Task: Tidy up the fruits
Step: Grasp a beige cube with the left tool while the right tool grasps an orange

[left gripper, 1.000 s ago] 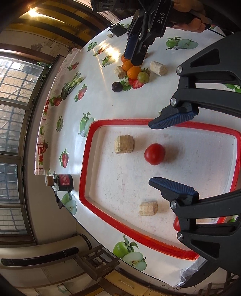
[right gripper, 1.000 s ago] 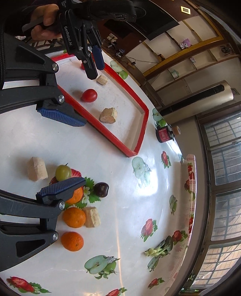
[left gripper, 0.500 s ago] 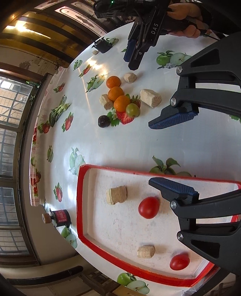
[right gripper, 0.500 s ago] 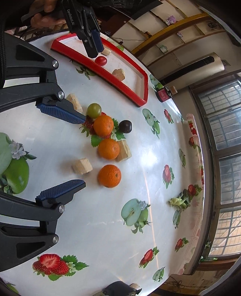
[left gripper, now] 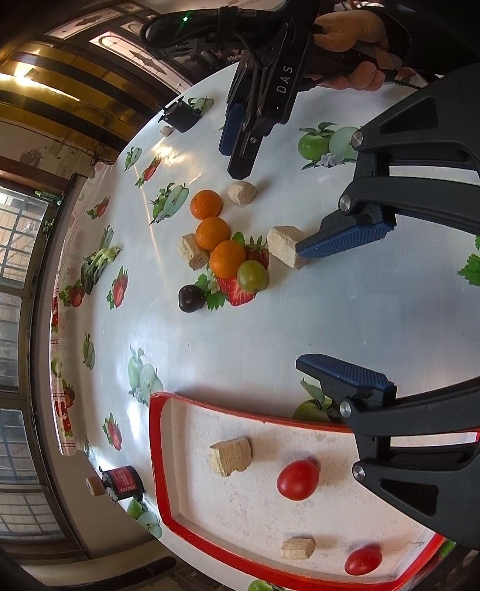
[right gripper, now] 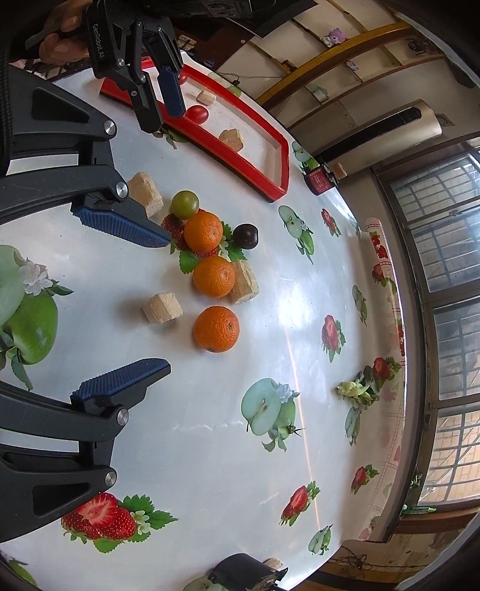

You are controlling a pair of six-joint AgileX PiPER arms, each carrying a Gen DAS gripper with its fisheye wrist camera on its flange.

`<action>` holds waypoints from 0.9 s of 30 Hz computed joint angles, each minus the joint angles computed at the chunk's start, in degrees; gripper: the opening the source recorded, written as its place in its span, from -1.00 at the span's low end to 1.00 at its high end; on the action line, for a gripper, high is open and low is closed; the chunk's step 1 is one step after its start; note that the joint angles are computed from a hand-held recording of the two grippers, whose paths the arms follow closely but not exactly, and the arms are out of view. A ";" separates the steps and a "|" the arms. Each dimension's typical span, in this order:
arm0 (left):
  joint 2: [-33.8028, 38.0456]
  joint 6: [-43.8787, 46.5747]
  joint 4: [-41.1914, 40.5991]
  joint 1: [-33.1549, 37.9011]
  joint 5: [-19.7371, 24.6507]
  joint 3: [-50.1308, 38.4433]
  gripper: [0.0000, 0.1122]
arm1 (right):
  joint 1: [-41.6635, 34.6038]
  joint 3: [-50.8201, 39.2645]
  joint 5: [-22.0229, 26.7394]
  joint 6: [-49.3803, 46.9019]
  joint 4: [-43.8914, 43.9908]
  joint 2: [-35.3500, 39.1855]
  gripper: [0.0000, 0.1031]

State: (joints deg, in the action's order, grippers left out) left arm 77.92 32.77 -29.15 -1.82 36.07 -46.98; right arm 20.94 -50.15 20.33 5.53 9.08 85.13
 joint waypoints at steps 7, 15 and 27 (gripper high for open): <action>3.89 -1.33 0.61 -6.97 -1.50 -1.57 -0.06 | -1.18 -4.28 1.48 -2.52 0.69 4.94 -0.01; 11.05 -2.63 1.37 -11.27 -3.73 -4.42 -0.08 | -3.19 -9.40 2.12 -5.86 3.44 10.71 -0.07; 8.19 4.57 -4.60 -8.33 -3.77 -2.50 -0.43 | -3.51 -10.92 1.59 -6.72 4.75 12.09 -0.29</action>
State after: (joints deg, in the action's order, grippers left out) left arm 86.11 37.34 -33.75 -10.15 32.30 -49.48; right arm 17.43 -61.07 21.92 -1.19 13.83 97.23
